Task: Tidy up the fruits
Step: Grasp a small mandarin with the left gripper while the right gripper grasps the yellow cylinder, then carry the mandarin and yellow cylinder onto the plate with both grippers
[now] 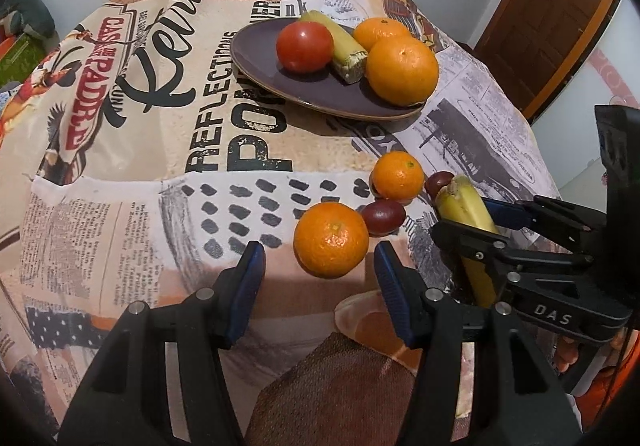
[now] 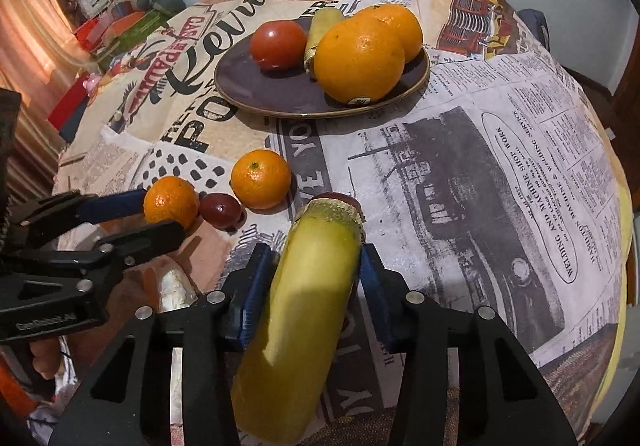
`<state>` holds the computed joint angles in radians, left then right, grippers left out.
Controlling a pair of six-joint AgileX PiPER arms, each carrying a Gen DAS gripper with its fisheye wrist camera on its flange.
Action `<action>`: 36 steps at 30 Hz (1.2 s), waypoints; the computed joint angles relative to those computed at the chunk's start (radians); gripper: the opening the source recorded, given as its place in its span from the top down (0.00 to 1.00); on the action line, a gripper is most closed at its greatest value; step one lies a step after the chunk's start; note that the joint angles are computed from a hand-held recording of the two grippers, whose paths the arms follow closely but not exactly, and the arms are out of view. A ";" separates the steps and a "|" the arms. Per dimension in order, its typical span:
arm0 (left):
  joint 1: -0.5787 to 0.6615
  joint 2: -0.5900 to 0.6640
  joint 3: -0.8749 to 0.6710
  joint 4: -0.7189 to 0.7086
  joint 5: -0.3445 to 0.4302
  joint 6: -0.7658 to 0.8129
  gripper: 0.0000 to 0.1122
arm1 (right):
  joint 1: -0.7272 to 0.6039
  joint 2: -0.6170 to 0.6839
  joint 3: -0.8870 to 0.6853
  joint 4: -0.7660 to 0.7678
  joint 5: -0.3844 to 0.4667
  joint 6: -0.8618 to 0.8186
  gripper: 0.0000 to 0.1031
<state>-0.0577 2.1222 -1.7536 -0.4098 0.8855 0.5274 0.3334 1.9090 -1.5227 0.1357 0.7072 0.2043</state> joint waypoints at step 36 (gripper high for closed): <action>0.048 -0.056 -0.125 -0.054 0.010 -0.007 0.67 | 0.008 -0.065 -0.173 -0.104 -0.032 0.073 0.69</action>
<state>-0.0095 2.0662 -1.8787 -0.4637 0.8959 0.5208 0.3418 1.8440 -1.6958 0.0316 0.6747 0.2769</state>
